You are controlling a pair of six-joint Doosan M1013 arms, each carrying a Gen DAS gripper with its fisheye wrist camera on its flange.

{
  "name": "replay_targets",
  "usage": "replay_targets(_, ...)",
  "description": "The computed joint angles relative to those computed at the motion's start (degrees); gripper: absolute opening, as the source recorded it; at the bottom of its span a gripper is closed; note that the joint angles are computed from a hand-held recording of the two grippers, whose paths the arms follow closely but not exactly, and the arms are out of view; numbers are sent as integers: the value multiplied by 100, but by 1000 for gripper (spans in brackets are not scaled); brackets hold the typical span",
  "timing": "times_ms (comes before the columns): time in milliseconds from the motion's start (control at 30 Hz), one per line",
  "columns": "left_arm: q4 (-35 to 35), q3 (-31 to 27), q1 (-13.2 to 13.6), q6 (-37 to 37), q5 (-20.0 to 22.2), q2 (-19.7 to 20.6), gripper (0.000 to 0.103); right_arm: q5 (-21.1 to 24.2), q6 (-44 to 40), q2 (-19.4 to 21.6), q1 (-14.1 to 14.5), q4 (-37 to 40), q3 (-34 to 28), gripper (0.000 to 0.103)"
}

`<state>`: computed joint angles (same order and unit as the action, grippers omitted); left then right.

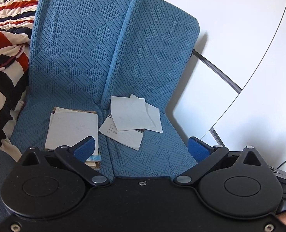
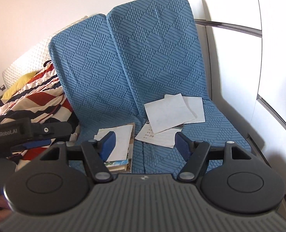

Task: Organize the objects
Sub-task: 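Move both open grippers toward the remaining loose white sheets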

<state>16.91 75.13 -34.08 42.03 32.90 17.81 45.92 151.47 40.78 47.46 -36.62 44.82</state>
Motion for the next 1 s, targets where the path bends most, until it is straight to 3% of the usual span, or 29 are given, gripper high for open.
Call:
replay_targets(167,-64,10,20,36,-91,46,102,-78,97,1,-19,-52,91,70)
replay_targets(300,-181,-95,69,270,52,131,102,-342,-104,6,-110,157,198,77)
replay_targets(533,-267,-282,135,490,15,347,102,-220,-241,147,-256,396,96,77)
replay_targets(700,-599,-366,153,786,-109,485,102,-208,-146,185,-260,47,111,77)
replay_targets(1000,-618,-447,216,561,-142,632,102,-262,50,156,-326,-18,255,83)
